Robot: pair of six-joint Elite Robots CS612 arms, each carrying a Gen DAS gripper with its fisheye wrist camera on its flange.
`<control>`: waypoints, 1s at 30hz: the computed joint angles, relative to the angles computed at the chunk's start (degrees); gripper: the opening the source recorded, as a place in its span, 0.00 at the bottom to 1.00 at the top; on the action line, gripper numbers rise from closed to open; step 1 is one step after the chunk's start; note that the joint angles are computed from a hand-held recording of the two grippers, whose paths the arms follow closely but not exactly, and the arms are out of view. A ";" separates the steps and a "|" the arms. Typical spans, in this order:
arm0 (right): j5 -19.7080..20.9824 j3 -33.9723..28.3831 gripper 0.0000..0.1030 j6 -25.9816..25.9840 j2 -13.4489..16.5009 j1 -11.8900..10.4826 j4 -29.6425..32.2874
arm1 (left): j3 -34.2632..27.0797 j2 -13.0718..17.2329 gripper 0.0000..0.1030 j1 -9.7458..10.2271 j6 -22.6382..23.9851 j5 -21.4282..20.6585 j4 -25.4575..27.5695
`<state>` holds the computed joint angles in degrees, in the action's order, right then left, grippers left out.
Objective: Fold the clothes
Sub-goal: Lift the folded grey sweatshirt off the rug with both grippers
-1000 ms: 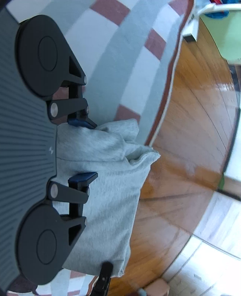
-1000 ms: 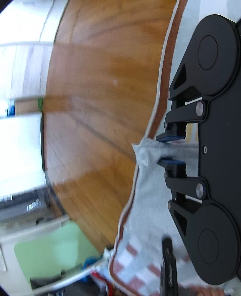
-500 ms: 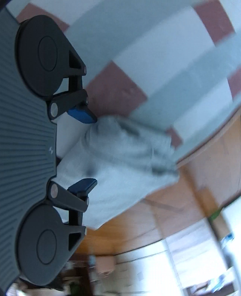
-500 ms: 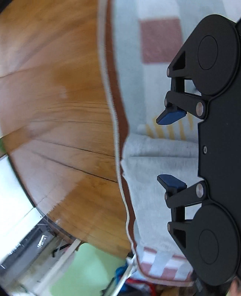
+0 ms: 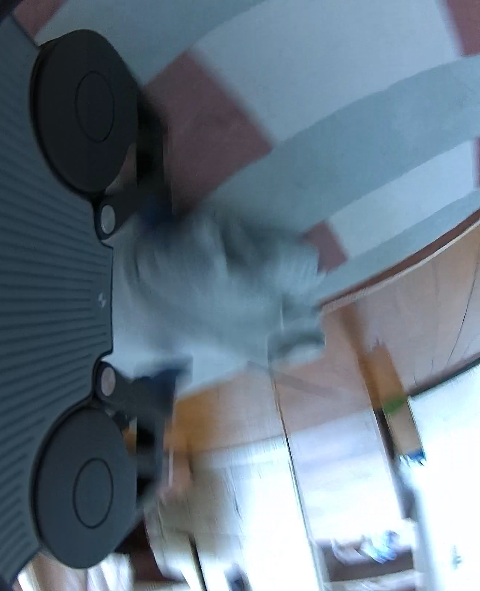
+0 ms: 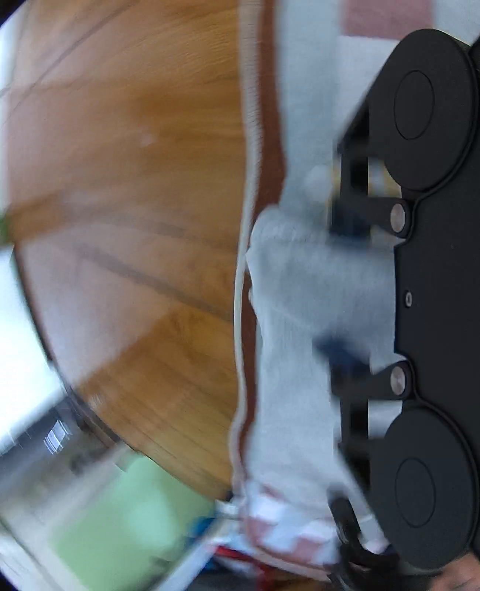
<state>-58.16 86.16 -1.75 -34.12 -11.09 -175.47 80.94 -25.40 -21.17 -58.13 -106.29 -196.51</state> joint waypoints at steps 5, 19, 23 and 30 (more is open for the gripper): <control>3.25 5.23 0.19 0.29 -3.26 -0.04 -7.84 | 0.00 -1.71 0.38 -0.59 15.91 1.40 0.60; -5.56 11.46 0.18 -9.12 -9.77 -2.89 -1.52 | -1.53 -2.12 0.42 -1.92 17.91 -8.83 14.42; -5.65 12.21 0.21 -6.25 -8.06 -3.48 -3.79 | -0.68 -3.59 0.53 -3.24 22.03 -3.30 16.90; -1.37 11.53 0.44 -3.93 -6.76 -5.51 -0.01 | -1.59 -3.06 0.70 -3.57 20.89 -0.73 16.30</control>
